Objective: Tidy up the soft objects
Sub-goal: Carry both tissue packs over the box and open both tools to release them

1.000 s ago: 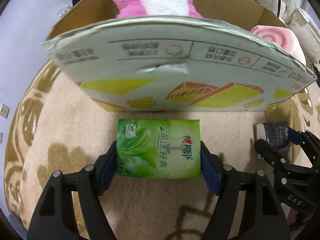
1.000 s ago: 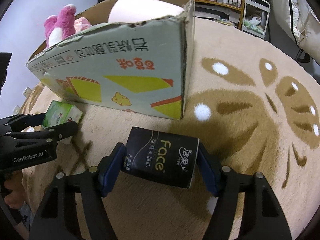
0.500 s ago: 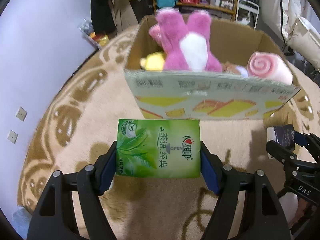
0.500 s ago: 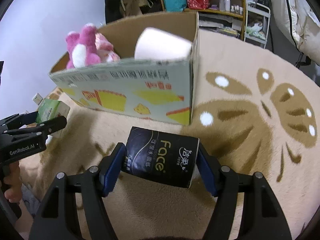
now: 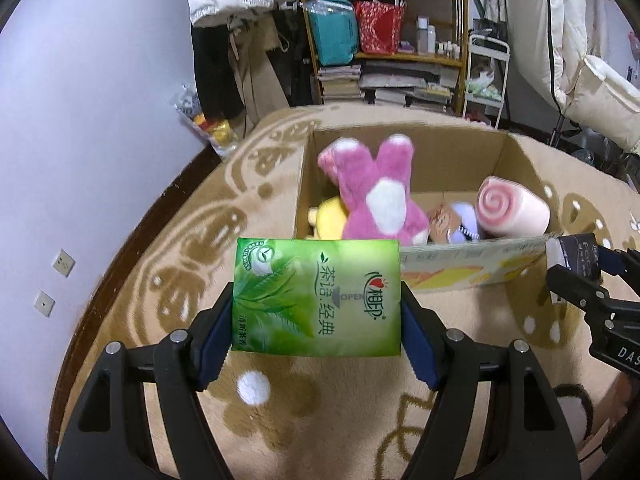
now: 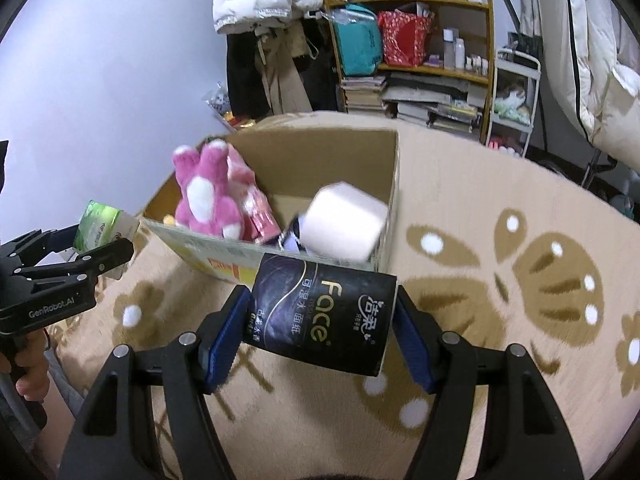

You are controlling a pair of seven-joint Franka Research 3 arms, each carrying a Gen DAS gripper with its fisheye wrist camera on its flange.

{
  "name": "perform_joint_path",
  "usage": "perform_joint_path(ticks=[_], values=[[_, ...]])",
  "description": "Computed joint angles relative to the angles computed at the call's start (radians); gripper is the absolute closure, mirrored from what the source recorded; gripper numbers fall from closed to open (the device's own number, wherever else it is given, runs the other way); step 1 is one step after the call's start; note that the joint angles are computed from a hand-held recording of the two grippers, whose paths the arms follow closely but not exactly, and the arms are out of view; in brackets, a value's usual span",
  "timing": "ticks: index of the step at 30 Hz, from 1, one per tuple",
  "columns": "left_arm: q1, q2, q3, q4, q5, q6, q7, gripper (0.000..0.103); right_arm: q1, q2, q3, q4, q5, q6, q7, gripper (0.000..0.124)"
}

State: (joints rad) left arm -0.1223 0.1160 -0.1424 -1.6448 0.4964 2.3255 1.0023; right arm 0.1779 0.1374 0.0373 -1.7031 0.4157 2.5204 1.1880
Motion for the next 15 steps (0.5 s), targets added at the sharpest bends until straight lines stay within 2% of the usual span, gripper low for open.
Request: perform_joint_path(ticks=[7,15], values=[[-0.002,0.032,0.006,0.089,0.017,0.000,0.003,0.029,-0.004,0.076,0.004,0.144,-0.007,-0.027,-0.014,0.050],[-0.018,0.134,0.016,0.260,0.013,-0.023,0.037,0.029,-0.003,0.162,0.013,0.286,-0.022,-0.043,-0.014,0.050]])
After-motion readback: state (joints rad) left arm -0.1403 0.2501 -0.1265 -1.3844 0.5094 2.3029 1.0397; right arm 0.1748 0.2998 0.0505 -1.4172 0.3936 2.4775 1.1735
